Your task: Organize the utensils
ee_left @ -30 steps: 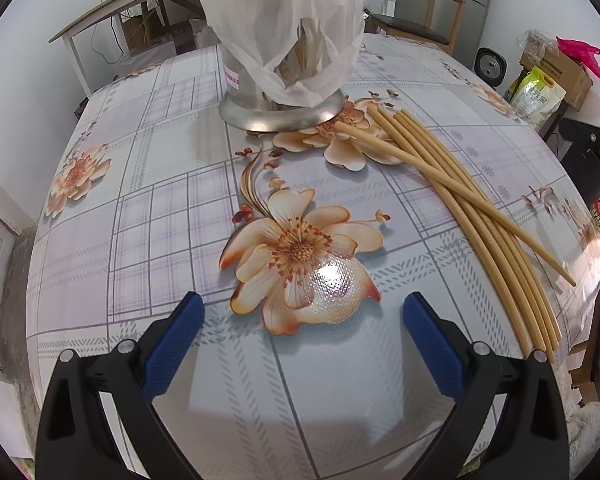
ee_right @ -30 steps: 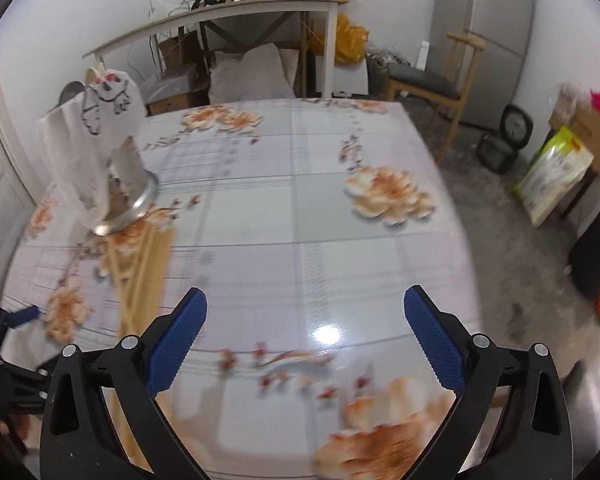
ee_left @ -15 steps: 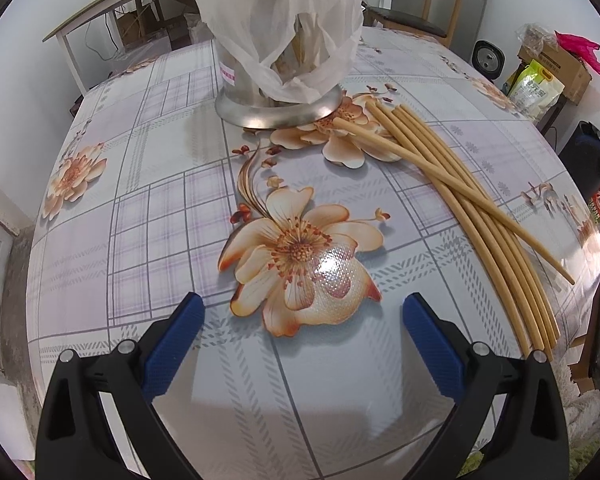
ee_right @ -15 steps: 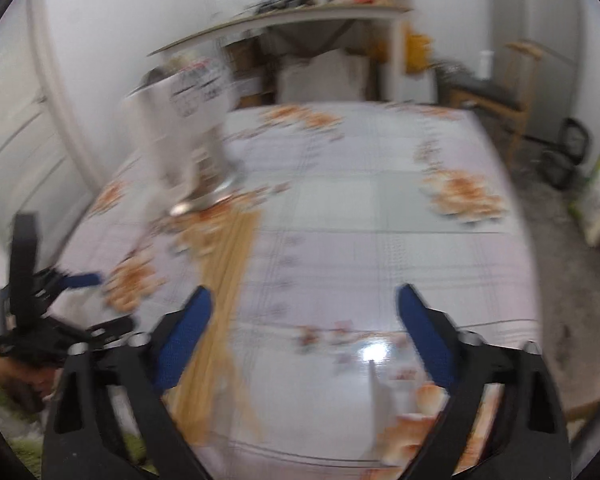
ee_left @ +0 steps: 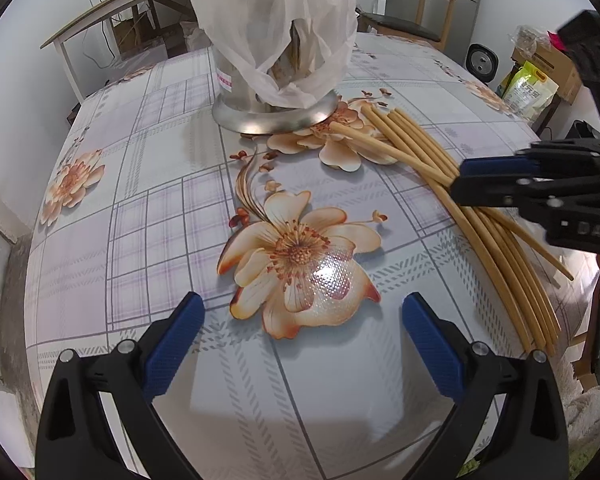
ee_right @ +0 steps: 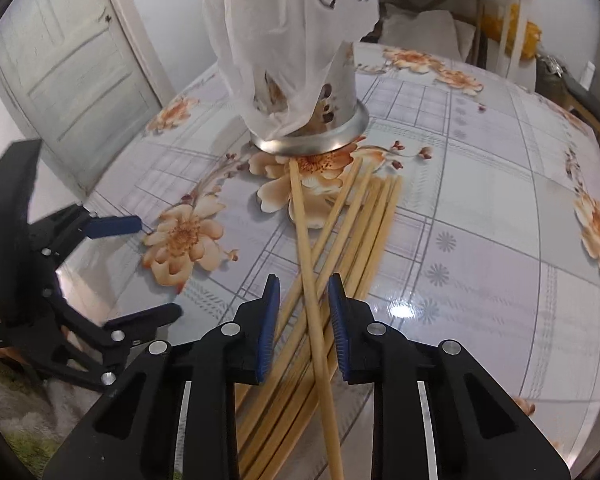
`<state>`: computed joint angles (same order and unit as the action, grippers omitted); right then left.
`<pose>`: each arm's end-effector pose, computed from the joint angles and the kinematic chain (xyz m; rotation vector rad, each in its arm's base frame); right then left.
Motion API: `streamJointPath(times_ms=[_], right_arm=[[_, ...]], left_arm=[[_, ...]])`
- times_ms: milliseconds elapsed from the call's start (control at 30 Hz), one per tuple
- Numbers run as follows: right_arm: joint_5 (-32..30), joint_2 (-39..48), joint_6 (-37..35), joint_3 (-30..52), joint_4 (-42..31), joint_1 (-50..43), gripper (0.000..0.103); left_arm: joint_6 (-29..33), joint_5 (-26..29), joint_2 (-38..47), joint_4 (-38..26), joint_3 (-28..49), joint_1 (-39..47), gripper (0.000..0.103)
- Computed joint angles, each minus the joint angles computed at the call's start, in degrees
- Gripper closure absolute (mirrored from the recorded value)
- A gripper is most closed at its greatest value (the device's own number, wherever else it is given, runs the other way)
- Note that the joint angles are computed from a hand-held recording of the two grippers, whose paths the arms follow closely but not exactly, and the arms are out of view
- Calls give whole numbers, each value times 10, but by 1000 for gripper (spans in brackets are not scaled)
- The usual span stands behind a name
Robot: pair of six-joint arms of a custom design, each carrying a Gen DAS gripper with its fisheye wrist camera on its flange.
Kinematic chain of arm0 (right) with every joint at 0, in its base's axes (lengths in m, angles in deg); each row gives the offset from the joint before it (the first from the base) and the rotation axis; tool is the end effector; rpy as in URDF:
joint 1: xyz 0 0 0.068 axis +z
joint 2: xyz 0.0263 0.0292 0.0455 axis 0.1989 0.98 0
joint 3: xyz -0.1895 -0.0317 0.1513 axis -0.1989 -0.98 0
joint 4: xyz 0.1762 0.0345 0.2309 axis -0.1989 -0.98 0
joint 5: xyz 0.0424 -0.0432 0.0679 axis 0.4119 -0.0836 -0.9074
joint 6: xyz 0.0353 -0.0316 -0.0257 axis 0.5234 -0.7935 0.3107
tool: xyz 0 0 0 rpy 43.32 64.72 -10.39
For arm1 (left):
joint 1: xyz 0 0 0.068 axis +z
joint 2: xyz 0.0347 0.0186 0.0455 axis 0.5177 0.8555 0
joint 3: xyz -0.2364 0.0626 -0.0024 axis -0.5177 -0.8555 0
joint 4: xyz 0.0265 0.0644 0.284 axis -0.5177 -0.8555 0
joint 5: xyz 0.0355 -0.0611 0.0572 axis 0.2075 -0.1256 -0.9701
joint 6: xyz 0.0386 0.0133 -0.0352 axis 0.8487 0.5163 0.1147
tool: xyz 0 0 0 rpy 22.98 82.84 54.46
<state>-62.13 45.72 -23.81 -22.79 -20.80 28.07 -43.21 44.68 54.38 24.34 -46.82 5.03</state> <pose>0.3080 0.1044 0.1809 -0.9991 2.4538 0.4266 0.1944 -0.0838 0.1620 -0.1353 2.5850 0.0619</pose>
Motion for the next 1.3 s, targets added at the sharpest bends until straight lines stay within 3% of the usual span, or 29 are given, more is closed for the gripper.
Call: streamJointPath(times_ms=[133,200,433,800,1100,1300], right_arm=[[26,-1,-9,-2,6,12,88],[44,-2,-7,-1,7,19,98],[28,-14,21,0,0,-4,98],[-16,3,118,8,-15,-136,98],[-18,-4,135,-18,15,-145,83],[-46,-3,128,-20,14,-163,83]], left_arm=[[6,0,-9,4,-7,0,6],[6,-1,-14,5,-11,-2,6],[-4,-12,-25,11,-20,-10,6],[-26,-13,-72,17,-30,-9,7],[-7,67,57,99,43,-14,28],[0,59,147,124,93,-28,37]])
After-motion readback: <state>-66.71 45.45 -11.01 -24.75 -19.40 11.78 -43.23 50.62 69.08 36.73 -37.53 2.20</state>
